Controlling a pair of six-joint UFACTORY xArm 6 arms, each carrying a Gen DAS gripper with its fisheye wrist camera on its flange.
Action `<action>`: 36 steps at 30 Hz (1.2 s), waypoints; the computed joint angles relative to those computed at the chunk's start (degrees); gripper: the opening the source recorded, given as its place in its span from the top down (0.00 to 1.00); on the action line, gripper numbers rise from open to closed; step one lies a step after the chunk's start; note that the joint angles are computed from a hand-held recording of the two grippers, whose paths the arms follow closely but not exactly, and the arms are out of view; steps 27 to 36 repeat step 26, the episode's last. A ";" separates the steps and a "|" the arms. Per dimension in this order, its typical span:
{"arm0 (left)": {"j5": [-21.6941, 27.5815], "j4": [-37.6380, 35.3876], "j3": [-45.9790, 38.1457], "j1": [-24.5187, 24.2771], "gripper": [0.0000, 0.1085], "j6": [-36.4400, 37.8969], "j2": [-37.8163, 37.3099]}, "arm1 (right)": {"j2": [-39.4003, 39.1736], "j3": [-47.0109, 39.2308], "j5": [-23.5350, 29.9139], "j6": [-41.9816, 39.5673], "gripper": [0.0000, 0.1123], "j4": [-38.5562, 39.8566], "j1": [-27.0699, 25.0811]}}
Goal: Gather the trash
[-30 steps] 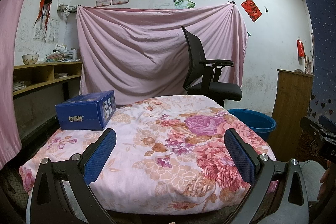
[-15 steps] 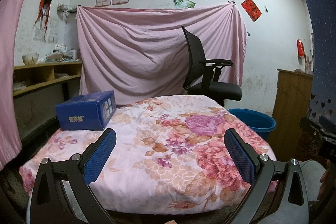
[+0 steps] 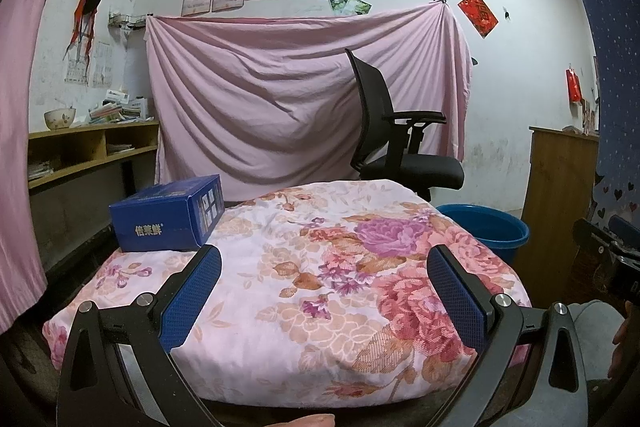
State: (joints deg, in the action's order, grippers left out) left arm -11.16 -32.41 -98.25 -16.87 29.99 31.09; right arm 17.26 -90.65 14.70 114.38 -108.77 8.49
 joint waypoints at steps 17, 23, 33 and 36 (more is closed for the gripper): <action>-0.01 2.21 0.28 0.34 0.07 -2.14 -0.03 | -0.07 0.05 -0.11 -0.25 0.08 0.37 -0.06; -0.03 2.85 0.42 0.46 0.07 -2.79 -0.07 | -0.22 0.23 0.01 -0.25 0.08 0.49 0.06; -0.07 4.52 0.68 0.70 0.07 -4.37 -0.14 | -0.17 0.16 -0.08 -0.33 0.08 0.57 0.00; -0.07 4.52 0.68 0.70 0.07 -4.37 -0.14 | -0.17 0.16 -0.08 -0.33 0.08 0.57 0.00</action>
